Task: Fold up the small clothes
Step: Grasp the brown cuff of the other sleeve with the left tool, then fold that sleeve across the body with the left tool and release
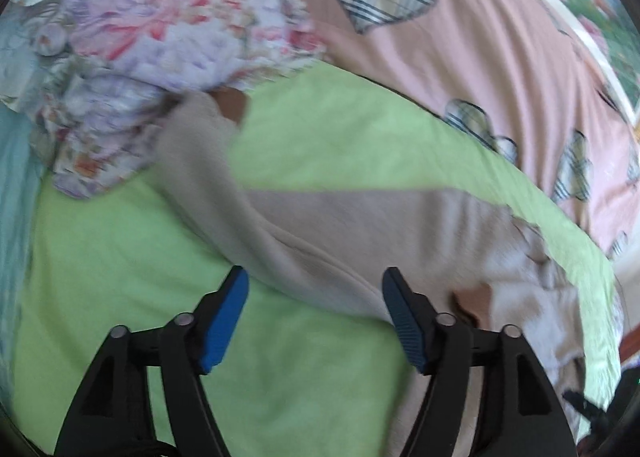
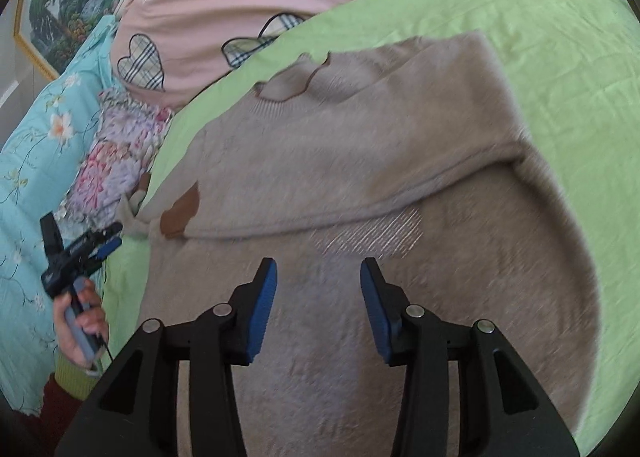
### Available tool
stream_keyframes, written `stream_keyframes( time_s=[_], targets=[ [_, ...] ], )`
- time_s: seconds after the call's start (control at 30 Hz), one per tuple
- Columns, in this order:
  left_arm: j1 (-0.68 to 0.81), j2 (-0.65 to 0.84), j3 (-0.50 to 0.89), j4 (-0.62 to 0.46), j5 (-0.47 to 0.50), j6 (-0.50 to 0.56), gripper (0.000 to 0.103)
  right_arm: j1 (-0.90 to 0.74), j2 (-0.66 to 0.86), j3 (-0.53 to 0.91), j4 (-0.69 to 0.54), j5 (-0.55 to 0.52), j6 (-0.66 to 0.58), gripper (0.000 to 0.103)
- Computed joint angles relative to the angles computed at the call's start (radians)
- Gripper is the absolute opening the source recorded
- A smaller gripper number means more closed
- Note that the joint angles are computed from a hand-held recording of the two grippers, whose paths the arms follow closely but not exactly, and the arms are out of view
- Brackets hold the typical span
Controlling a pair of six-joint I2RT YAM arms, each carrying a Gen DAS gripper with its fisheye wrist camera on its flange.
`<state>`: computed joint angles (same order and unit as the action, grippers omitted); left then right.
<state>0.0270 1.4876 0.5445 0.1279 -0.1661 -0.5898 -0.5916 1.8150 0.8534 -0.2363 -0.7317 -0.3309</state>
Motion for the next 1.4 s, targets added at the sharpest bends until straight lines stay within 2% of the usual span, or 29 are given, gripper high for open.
stream_keyframes(
  time_s=[0.1,0.2,0.33,0.37,0.4,0.43,0.47,0.53,0.77,0.93,1.03,1.2,1.4],
  targets=[
    [0.136,0.073,0.093,-0.065,0.036,0.028,0.083,0.012,0.004,-0.02,0.011,0.011,0.002,0.047],
    [0.244,0.177,0.213,-0.119,0.106,0.068,0.084,0.007,0.016,-0.021,0.004,0.012,-0.008,0.047],
    [0.306,0.341,0.409,-0.203,0.068,0.132,0.084,0.009,0.023,-0.017,0.004,0.015,-0.003,0.047],
    [0.313,0.36,0.43,-0.21,0.064,0.14,0.079,0.009,0.025,-0.014,0.004,0.015,-0.003,0.047],
    [0.326,0.392,0.462,-0.212,0.07,0.155,0.058,0.01,0.027,-0.012,0.005,0.018,-0.001,0.047],
    [0.337,0.401,0.461,-0.202,0.083,0.166,0.043,0.011,0.027,-0.012,0.007,0.019,0.002,0.047],
    [0.345,0.412,0.471,-0.205,0.104,0.174,0.017,0.01,0.028,-0.01,0.008,0.018,0.003,0.047],
    [0.337,0.392,0.441,-0.161,0.144,0.17,0.013,0.009,0.026,-0.01,0.011,0.018,0.006,0.047],
    [0.112,0.157,0.234,-0.02,0.053,0.138,0.01,0.006,0.014,-0.021,0.015,0.0,0.011,0.047],
    [-0.166,0.096,0.23,-0.007,-0.051,0.083,0.01,-0.021,-0.017,-0.04,0.003,-0.02,-0.003,0.047],
    [-0.328,0.126,0.285,0.005,-0.092,0.092,0.01,-0.058,-0.032,-0.047,-0.01,-0.034,-0.012,0.047],
    [-0.54,0.336,0.496,-0.021,-0.144,0.139,0.01,-0.125,-0.041,-0.05,-0.026,-0.052,-0.026,0.047],
    [-0.639,0.587,0.732,-0.103,-0.132,0.172,0.011,-0.188,-0.014,-0.023,-0.042,-0.07,-0.038,0.047]
  ],
)
